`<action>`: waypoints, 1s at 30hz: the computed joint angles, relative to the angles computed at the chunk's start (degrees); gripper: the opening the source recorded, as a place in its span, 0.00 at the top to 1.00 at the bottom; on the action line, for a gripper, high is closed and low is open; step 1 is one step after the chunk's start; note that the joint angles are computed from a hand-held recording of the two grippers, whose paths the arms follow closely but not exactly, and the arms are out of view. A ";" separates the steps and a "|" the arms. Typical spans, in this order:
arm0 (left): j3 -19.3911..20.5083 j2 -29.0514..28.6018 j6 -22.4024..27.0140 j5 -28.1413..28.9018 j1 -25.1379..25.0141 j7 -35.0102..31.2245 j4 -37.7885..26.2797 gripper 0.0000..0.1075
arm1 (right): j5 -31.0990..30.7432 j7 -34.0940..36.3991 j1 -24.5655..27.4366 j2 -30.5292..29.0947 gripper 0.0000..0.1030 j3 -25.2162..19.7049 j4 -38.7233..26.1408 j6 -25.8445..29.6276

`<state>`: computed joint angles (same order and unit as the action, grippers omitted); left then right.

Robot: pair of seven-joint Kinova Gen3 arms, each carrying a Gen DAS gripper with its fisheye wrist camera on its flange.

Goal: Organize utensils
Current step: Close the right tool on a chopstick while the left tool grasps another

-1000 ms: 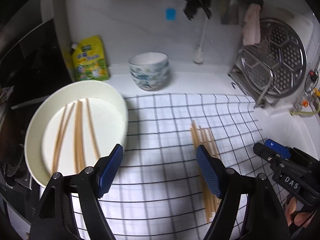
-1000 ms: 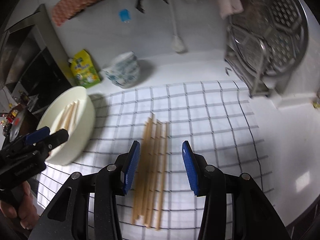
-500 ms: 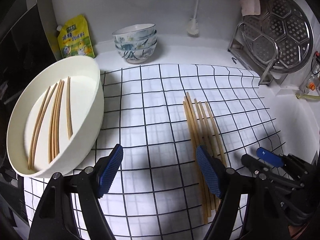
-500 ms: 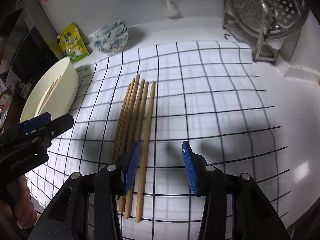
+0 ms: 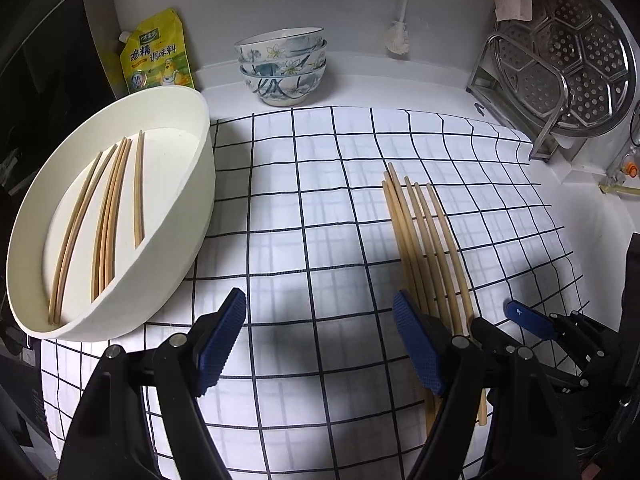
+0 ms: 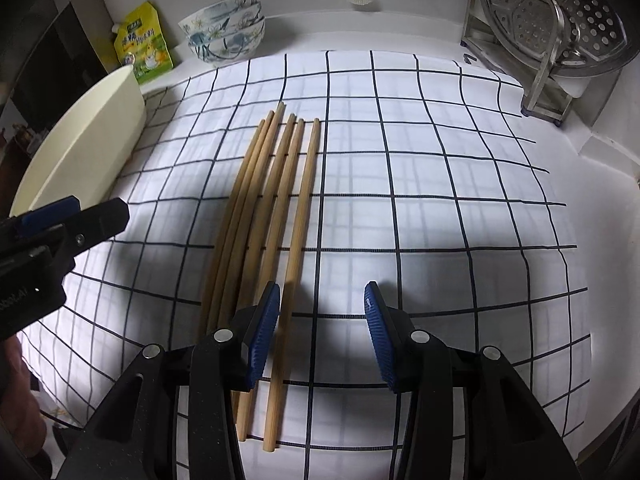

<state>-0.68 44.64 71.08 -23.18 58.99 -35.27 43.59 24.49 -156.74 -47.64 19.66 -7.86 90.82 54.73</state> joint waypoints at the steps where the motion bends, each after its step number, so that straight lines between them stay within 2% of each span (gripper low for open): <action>1: 0.03 0.02 -0.05 0.05 -0.03 0.01 0.08 0.31 | -0.06 0.12 -0.01 0.15 0.59 -0.07 -0.04 0.07; 5: 0.24 0.10 -0.34 0.36 -0.21 -0.15 0.37 0.31 | -0.10 0.47 -0.25 0.62 0.59 -0.06 -0.15 0.35; 7: 0.39 0.22 -0.64 0.51 -0.17 -0.38 0.64 0.31 | 0.14 0.95 -0.47 0.67 0.69 -0.15 -0.20 0.54; 9: 0.66 0.66 -0.46 0.84 -0.20 -0.80 0.38 0.31 | 0.19 1.72 -0.45 0.74 0.92 -0.23 -0.28 0.45; 23: 0.53 6.88 3.03 3.99 -0.03 -5.17 -7.89 0.31 | -0.38 -1.75 2.09 -3.84 0.93 -0.49 6.54 -3.64; 30: -0.29 8.07 3.65 4.74 0.35 -6.26 -9.76 0.30 | -0.33 -1.49 3.16 -4.18 0.93 -1.13 7.12 -4.30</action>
<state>-0.97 52.71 74.73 -18.45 59.35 -41.53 33.83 24.16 -158.23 -44.48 15.48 -8.98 97.94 50.43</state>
